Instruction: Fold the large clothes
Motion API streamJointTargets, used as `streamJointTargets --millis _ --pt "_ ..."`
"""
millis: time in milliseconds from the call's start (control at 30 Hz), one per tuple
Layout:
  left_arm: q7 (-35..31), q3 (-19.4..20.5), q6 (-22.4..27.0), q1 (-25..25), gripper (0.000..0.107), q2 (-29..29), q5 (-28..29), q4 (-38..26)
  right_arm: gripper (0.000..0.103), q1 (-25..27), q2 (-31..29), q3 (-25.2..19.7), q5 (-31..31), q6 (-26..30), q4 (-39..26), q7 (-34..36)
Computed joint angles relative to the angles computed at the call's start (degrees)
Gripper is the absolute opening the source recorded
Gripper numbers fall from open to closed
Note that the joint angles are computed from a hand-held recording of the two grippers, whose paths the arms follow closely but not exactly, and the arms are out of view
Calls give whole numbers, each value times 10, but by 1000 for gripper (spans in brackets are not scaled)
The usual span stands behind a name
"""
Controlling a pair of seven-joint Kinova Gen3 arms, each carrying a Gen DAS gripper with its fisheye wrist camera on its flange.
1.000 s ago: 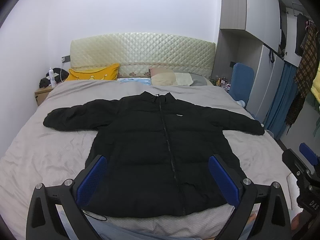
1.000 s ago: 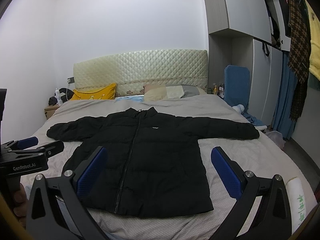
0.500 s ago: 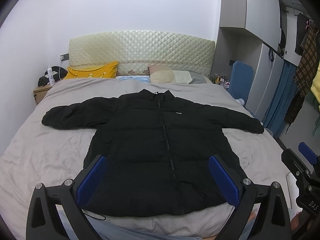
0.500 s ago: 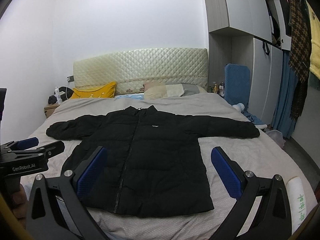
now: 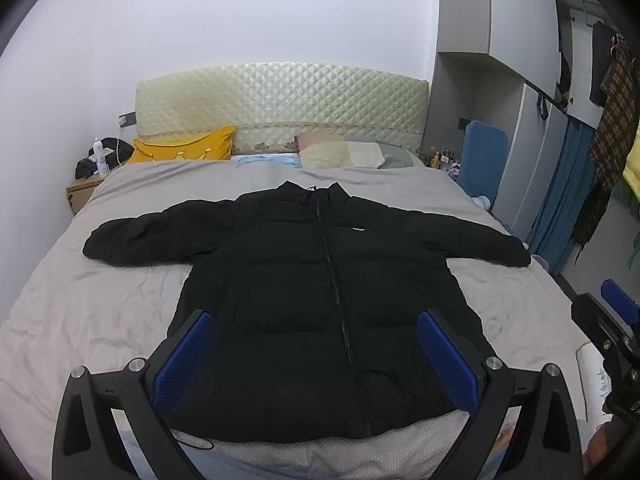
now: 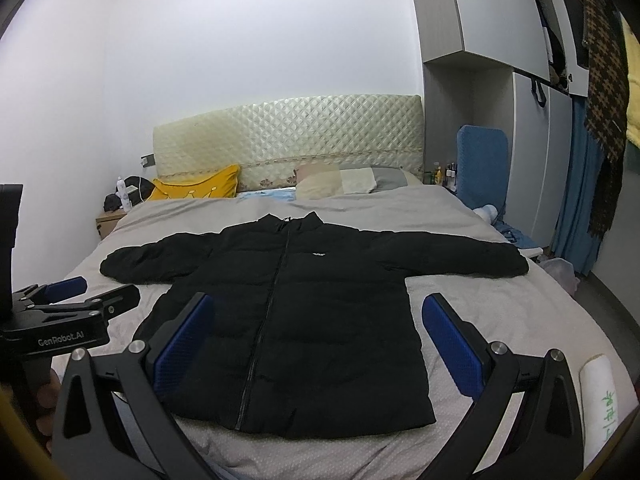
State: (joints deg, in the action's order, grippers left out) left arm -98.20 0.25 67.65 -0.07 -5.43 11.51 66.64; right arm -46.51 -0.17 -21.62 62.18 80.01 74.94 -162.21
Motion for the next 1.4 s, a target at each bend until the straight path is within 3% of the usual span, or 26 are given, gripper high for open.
streamJointTargets --millis 300,667,767,900,1100,1267,1400 --pt "20 23 8 14 103 34 -46 -62 103 15 1 13 -13 -20 -25 39" --pt "37 33 23 30 103 96 -55 -170 103 23 17 29 10 -7 -97 112" --pt "23 36 -1 33 103 118 -57 -186 103 34 21 47 -3 -37 -102 126" --pt "32 33 7 36 103 168 -66 -229 103 66 27 74 -39 -95 -81 124" --pt "30 29 -40 40 103 182 -85 -182 103 110 30 99 -74 -175 -30 113" --pt "-4 40 -77 16 103 180 -35 -130 103 122 30 108 -27 -221 11 76" --pt "-17 38 -119 18 103 176 -31 -93 103 140 35 118 6 -247 26 25"
